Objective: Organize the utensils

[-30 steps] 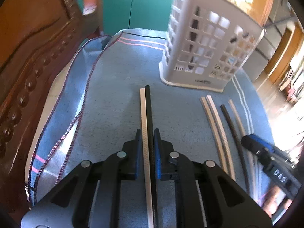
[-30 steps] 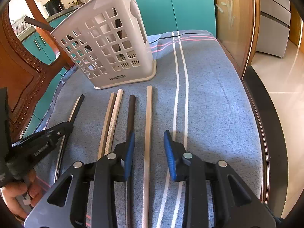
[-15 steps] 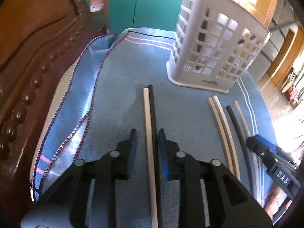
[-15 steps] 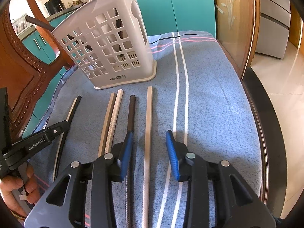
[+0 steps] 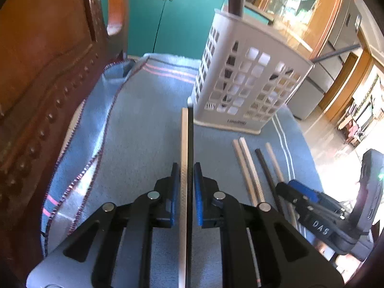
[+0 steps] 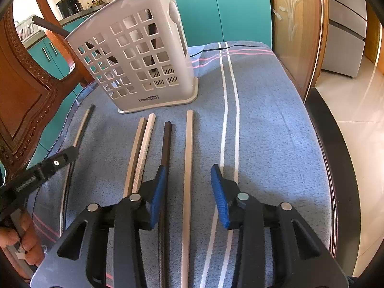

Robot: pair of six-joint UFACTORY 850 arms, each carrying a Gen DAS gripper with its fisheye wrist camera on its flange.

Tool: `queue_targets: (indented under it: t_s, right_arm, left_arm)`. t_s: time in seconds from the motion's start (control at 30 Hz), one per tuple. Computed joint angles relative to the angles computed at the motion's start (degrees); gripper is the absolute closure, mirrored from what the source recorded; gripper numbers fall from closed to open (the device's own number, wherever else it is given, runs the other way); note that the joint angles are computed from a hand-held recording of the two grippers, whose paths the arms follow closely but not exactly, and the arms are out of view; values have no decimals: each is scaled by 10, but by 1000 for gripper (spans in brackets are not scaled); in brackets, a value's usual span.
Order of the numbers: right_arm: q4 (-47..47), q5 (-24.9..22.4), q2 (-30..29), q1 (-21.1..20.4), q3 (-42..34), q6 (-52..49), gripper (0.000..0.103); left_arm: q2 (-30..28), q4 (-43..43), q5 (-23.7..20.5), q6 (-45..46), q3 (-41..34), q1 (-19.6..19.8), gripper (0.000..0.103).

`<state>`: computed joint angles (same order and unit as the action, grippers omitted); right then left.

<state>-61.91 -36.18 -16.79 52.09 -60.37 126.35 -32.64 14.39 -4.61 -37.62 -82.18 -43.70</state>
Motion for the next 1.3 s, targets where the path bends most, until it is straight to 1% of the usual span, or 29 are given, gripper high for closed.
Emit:
queue_targets:
  t_s: [0.07, 0.13, 0.17, 0.27, 0.4, 0.53, 0.57, 0.7, 0.87, 0.97, 1.03, 1.13, 1.2, 1.23, 1.3]
  right_arm:
    - [0, -1, -2, 0, -3, -2, 61]
    - [3, -5, -4, 1, -5, -8, 61]
    - [3, -5, -4, 1, -5, -9, 61]
    - [4, -5, -5, 1, -7, -9, 61]
    - [4, -7, -5, 1, -6, -12, 61]
    - [17, -28, -8, 3, -12, -23, 61]
    - [25, -35, -8, 3, -12, -26, 61]
    - [31, -40, -9, 3, -13, -38, 61]
    - [49, -56, -18, 6, -25, -78, 61]
    - [50, -59, -14, 6, -22, -69, 61]
    - [49, -55, -10, 4, -19, -64, 61]
    - [80, -67, -16, -4, -33, -108, 61]
    - [133, -71, -29, -15, -55, -184, 61]
    - [143, -79, -34, -17, -64, -206, 61]
    - [158, -83, -39, -21, -72, -233, 61]
  left_arm:
    - [2, 63, 1, -61, 2, 0, 89]
    - [3, 103, -7, -98, 2, -3, 86]
    - [3, 108, -14, -102, 2, -5, 85]
    - [-5, 85, -34, -75, -8, -7, 81]
    - [-18, 110, -66, -95, -26, -10, 72]
    - [-33, 91, -94, -79, -43, -9, 71]
    - [-34, 88, -97, -76, -44, -8, 71]
    - [-36, 81, -99, -69, -45, -6, 67]
    - [-42, 119, -107, -92, -51, -11, 64]
    - [-44, 145, -108, -115, -51, -10, 64]
    - [-47, 145, -112, -110, -56, -10, 63]
    - [-58, 150, -125, -107, -75, -13, 57]
    - [-66, 167, -136, -117, -87, -15, 57]
    - [-70, 169, -140, -116, -93, -16, 57]
    - [-68, 139, -123, -89, -95, -11, 56]
